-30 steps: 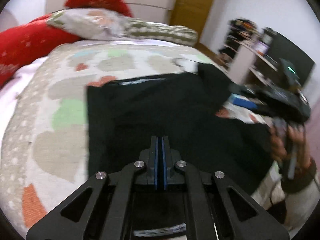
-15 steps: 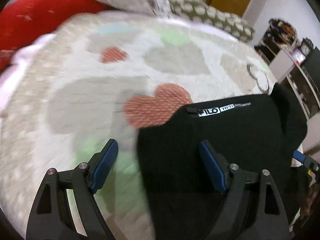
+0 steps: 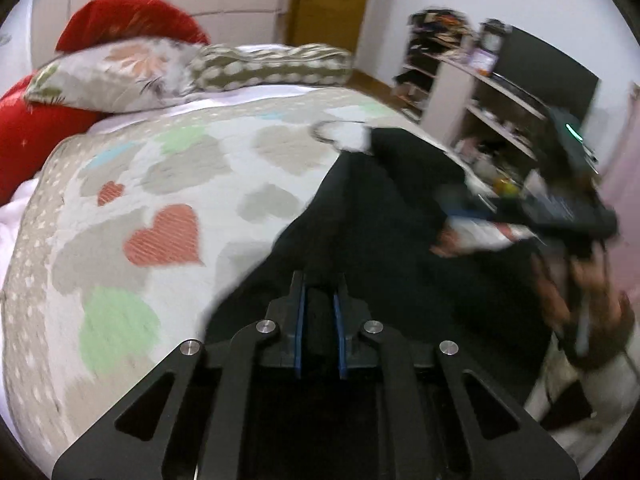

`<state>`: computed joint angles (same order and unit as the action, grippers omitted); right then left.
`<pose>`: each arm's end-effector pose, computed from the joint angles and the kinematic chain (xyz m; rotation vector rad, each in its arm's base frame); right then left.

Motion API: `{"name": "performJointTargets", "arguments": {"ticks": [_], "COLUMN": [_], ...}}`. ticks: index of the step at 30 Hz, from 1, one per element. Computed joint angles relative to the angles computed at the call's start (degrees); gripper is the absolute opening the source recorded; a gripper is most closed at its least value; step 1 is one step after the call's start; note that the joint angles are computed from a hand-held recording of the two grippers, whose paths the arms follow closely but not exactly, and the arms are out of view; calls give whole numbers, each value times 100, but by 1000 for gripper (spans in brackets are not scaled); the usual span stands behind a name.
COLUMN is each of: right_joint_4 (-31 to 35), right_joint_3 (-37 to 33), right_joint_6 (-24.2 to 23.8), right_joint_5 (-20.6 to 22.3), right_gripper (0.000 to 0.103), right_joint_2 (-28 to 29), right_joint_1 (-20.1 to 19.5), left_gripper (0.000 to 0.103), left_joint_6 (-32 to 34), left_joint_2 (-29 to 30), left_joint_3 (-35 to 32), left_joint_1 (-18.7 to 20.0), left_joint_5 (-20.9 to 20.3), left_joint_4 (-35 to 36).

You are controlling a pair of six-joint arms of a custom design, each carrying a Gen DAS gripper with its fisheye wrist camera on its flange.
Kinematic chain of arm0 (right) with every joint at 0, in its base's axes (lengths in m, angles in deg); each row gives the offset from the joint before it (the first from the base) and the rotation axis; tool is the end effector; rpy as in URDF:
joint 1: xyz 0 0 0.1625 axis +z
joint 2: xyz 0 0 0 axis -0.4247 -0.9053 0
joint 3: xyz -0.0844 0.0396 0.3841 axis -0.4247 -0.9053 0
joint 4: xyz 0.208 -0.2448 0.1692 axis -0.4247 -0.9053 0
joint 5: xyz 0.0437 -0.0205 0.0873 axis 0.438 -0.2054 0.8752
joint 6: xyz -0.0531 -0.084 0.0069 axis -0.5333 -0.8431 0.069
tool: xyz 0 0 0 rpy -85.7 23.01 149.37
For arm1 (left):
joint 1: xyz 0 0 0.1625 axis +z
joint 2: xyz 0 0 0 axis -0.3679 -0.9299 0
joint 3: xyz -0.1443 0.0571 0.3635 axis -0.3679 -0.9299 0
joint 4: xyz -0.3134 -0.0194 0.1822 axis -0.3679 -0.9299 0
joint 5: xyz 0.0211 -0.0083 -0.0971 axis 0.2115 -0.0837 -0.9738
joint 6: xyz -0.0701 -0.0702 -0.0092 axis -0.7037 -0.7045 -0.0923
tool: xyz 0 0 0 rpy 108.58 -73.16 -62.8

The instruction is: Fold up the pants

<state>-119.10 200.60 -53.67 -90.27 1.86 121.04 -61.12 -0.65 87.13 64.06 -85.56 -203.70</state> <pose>0.1643 -0.4350 0.2533 0.1280 -2.8731 0.9291 -0.2235 -0.4495 0.1944 1.0380 2.5204 -0.5819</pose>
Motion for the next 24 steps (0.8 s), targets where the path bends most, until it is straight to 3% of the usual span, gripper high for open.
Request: {"name": "performJointTargets", "arguments": {"ticks": [4, 5, 8, 11, 13, 15, 16, 19, 22, 24], "right_joint_4": [65, 77, 289, 358, 374, 285, 228, 42, -145, 37], "right_joint_3": [101, 103, -65, -212, -388, -535, -597, -314, 399, 870], "right_joint_6": [207, 228, 486, 608, 614, 353, 237, -67, -676, -821], "right_joint_5": [334, 392, 275, 646, 642, 600, 336, 365, 223, 125], "right_gripper": [73, 80, 83, 83, 67, 15, 12, 7, 7, 7], "right_joint_2": [-165, -151, 64, 293, 518, 719, 800, 509, -298, -867], "right_joint_1": [-79, -95, -146, -332, -347, -289, -170, 21, 461, 721], "left_gripper": [11, 11, 10, 10, 10, 10, 10, 10, 10, 10], "left_joint_6": [-516, -589, -956, -1087, -1125, -1153, -1178, -1269, -1264, -1358], "left_joint_2": [-248, -252, -246, -195, -251, -276, -306, -544, -1112, -1539], "left_joint_3": [675, 799, 869, 810, 881, 908, 931, 1054, 1332, 1547], "left_joint_1": [-381, -439, -408, -314, -375, -402, -425, -516, -600, -677], "left_joint_5": [62, 137, 84, 79, 131, 150, 171, 202, 10, -52], "left_joint_4": [-96, -181, -207, -274, -265, -239, -232, -191, -266, -233]}}
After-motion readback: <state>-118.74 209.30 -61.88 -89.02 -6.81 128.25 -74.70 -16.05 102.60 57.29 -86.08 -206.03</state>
